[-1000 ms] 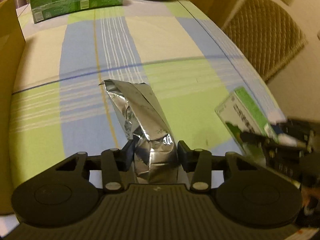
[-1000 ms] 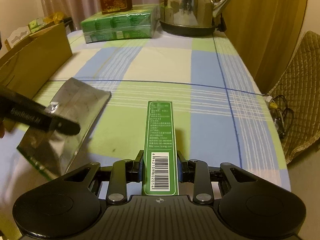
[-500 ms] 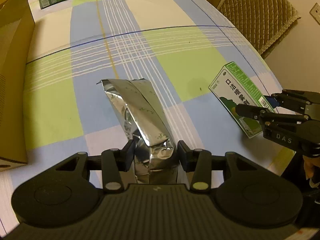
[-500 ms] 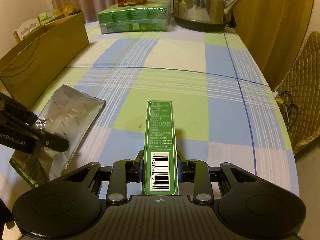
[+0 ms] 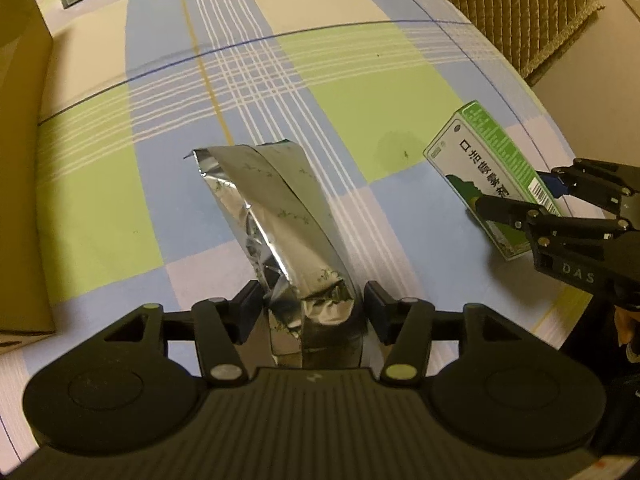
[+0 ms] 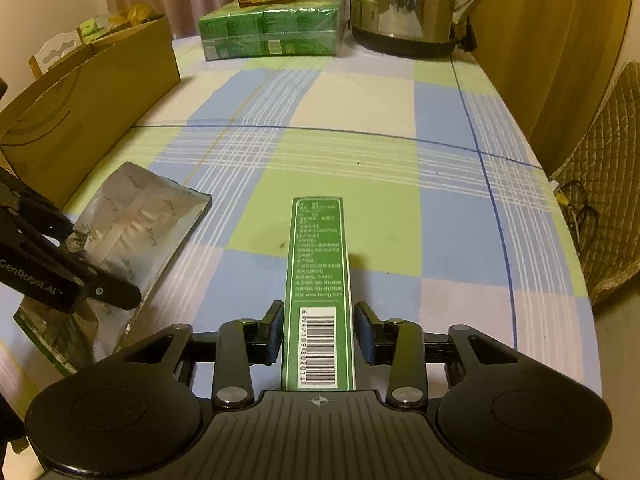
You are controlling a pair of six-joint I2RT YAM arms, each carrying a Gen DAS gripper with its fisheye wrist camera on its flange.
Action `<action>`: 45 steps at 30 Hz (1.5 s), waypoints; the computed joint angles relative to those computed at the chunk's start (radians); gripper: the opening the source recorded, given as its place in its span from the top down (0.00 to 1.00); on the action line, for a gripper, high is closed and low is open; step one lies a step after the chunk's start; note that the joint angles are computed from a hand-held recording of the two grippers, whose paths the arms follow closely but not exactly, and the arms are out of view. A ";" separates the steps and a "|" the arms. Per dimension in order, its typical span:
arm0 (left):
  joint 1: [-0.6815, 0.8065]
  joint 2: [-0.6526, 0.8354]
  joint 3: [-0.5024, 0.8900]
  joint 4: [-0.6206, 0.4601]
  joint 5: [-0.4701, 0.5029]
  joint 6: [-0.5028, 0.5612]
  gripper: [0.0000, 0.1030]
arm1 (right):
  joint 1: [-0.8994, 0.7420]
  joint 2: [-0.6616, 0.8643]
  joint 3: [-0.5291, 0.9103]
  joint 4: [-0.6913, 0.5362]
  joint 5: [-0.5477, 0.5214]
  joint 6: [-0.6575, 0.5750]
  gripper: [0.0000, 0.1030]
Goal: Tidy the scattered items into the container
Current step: 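Carry green box and foil bag over the cardboard box with both tools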
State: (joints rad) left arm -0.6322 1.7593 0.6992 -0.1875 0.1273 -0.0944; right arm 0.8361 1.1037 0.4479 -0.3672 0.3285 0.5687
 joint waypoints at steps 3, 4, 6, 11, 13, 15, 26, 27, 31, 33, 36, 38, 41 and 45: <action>-0.008 0.019 0.021 -0.008 -0.010 0.001 0.48 | -0.005 0.006 -0.009 0.010 -0.009 0.007 0.65; -0.008 0.025 0.028 -0.012 -0.011 0.002 0.48 | -0.010 0.007 -0.010 0.014 -0.016 0.005 0.65; -0.015 0.035 0.043 -0.026 -0.016 0.014 0.52 | -0.015 0.014 -0.006 0.015 -0.025 0.002 0.65; -0.024 0.013 0.048 -0.047 -0.024 0.059 0.63 | -0.004 0.013 0.003 0.005 -0.022 0.007 0.73; -0.021 -0.008 0.039 -0.052 -0.025 0.067 0.64 | 0.010 0.006 0.008 -0.003 -0.011 0.015 0.73; -0.013 -0.032 0.026 -0.054 -0.018 0.070 0.64 | 0.031 -0.004 0.013 -0.011 0.009 0.031 0.73; 0.047 -0.245 -0.034 -0.134 0.012 0.100 0.64 | 0.129 0.011 0.131 -0.065 0.082 0.068 0.73; 0.057 -0.271 -0.032 -0.152 0.012 0.107 0.64 | 0.134 0.020 0.151 -0.065 0.085 0.063 0.73; 0.119 -0.385 -0.012 -0.244 0.014 0.153 0.64 | 0.150 0.081 0.247 -0.048 0.099 0.028 0.73; 0.165 -0.438 0.007 -0.297 0.011 0.190 0.64 | 0.149 0.116 0.300 -0.030 0.093 0.006 0.73; 0.248 -0.505 0.039 -0.368 0.015 0.246 0.64 | 0.156 0.187 0.397 -0.003 0.090 -0.029 0.73; 0.311 -0.542 0.063 -0.409 0.024 0.283 0.64 | 0.159 0.237 0.462 0.013 0.082 -0.046 0.73; 0.417 -0.578 0.106 -0.467 0.052 0.344 0.64 | 0.172 0.325 0.577 0.029 0.070 -0.070 0.73; 0.567 -0.576 0.180 -0.526 0.100 0.433 0.64 | 0.192 0.458 0.741 0.044 0.056 -0.101 0.73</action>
